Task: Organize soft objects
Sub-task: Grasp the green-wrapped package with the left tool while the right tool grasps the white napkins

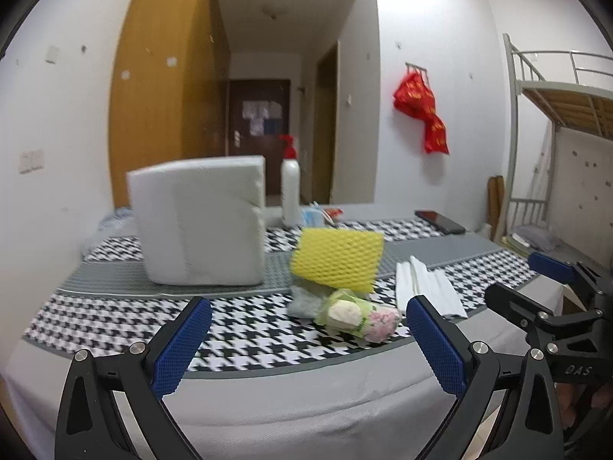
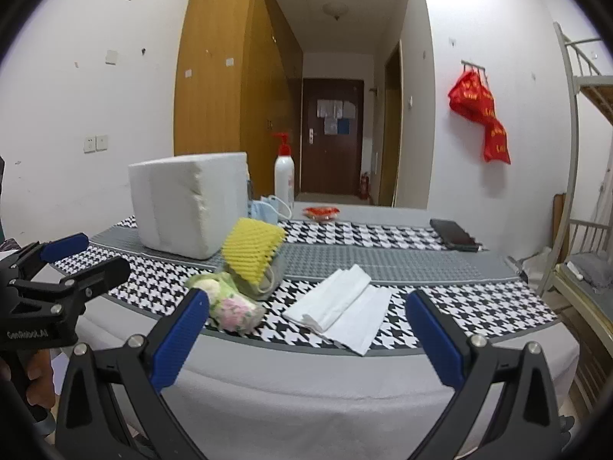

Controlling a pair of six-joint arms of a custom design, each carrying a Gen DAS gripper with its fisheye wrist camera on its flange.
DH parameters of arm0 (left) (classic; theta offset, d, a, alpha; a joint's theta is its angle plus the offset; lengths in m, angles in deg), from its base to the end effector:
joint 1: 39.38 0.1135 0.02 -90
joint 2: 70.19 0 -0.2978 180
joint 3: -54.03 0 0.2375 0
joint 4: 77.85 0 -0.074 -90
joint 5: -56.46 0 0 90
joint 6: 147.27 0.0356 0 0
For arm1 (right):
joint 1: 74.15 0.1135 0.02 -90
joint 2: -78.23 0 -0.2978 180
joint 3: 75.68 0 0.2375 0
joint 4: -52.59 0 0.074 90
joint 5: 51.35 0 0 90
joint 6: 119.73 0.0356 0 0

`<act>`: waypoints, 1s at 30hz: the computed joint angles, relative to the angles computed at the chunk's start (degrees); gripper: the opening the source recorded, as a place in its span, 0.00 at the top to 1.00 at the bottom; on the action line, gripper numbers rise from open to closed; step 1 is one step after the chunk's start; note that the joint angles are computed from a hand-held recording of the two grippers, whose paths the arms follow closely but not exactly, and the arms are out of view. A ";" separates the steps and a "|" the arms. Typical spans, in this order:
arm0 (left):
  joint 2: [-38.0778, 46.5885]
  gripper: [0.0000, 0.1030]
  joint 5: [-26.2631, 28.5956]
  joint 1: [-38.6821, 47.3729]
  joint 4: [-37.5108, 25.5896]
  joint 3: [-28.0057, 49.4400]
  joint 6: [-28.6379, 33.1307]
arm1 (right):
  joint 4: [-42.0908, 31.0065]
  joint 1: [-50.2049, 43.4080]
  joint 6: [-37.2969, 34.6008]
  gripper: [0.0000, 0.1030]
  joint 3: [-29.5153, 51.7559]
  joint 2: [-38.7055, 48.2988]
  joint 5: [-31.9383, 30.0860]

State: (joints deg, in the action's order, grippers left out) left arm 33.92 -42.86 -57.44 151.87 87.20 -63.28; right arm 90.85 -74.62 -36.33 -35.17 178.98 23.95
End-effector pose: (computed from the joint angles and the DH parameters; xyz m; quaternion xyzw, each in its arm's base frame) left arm 0.2603 -0.0788 0.1383 0.0407 0.8228 -0.0518 0.5646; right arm 0.2941 0.0066 0.1593 -0.1154 0.8171 0.0716 0.5602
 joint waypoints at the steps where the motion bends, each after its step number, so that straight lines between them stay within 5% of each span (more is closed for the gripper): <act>1: 0.82 0.01 1.24 0.35 -1.65 1.57 0.14 | -1.24 -0.16 0.12 0.00 1.57 1.22 0.43; 8: 4.43 0.02 3.68 0.37 -9.52 9.14 0.88 | -6.86 -0.87 0.09 0.00 8.15 6.24 0.84; 30: 13.95 0.26 12.41 2.68 -34.84 29.73 5.08 | -22.87 -0.70 0.35 0.00 23.10 14.11 3.85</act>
